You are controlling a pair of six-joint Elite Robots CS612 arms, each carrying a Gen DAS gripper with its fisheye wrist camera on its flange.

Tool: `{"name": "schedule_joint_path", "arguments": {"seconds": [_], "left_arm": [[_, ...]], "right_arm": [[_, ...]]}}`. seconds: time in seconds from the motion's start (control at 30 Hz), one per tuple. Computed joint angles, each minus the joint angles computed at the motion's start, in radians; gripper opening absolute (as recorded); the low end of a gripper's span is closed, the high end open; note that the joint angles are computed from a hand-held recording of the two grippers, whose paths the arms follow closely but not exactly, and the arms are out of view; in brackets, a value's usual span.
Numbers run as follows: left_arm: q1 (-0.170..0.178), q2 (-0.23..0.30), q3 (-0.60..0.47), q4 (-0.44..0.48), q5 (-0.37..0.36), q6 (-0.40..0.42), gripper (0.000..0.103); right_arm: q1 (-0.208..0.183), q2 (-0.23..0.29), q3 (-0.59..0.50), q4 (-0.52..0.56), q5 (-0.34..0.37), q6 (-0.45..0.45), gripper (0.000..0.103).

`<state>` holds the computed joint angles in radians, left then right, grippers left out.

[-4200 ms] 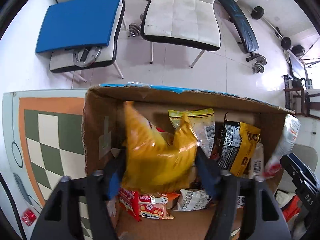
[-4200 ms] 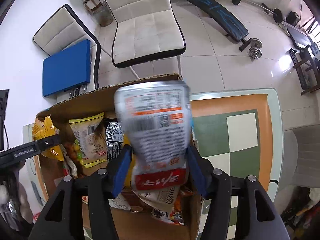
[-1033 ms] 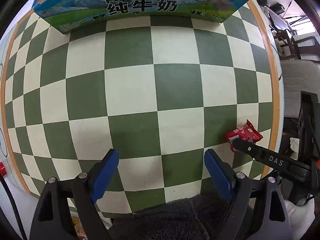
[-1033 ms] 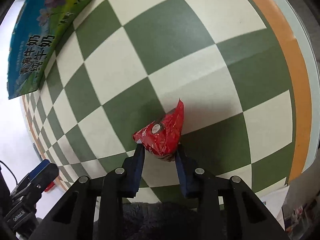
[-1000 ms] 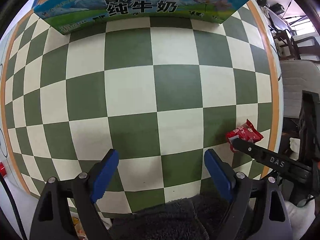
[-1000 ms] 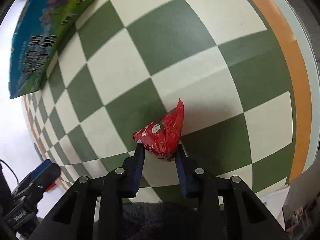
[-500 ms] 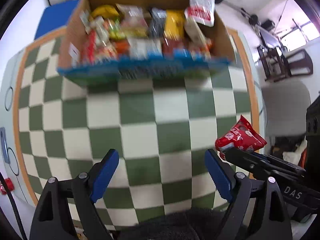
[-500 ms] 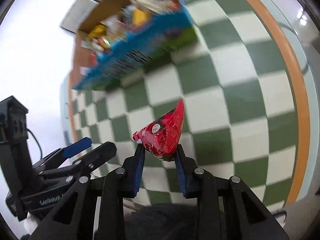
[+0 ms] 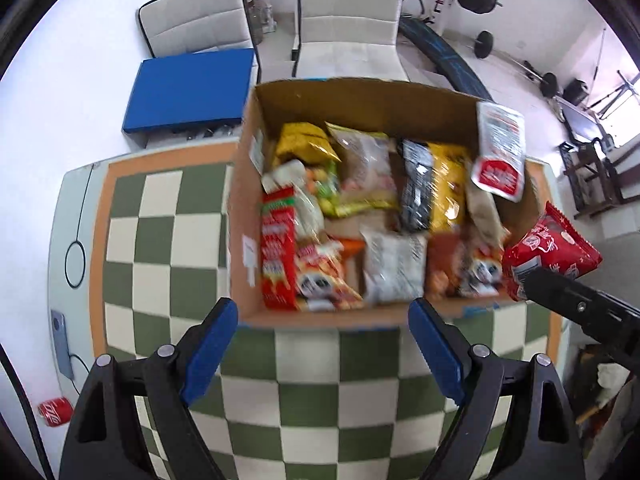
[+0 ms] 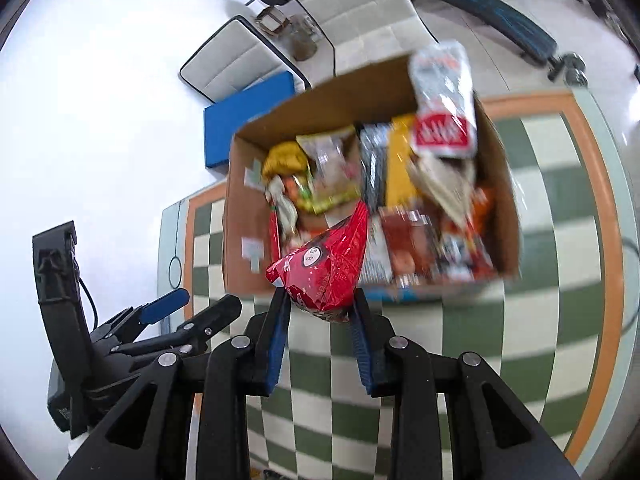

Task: Organize snacks
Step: 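Carry the red packet with the right tool over the box and open it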

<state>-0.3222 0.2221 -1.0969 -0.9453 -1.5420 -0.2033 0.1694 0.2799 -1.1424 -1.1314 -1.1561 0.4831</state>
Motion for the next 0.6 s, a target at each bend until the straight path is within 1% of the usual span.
{"name": "schedule_joint_path", "arguments": {"seconds": [0.13,0.27,0.4,0.5,0.6], "left_arm": [[0.012,-0.022,0.081,-0.054,0.006,0.013,0.087],[0.019,-0.036,0.141,-0.086,0.008,0.009,0.087],[0.021,-0.047,0.19,-0.103,0.015,0.01,0.087],[0.021,-0.049,0.209,-0.103,0.015,0.006,0.087],[0.021,-0.048,0.214,-0.096,0.007,0.004,0.087]], "right_arm": [[0.003,-0.044,0.131,-0.058,-0.007,-0.016,0.032],[0.006,-0.083,0.255,-0.108,-0.026,-0.032,0.032],[0.003,-0.098,0.327,-0.138,-0.009,-0.028,0.032],[0.002,-0.104,0.36,-0.149,-0.006,-0.033,0.033],[0.001,-0.112,0.389,-0.16,-0.002,-0.035,0.035]]}}
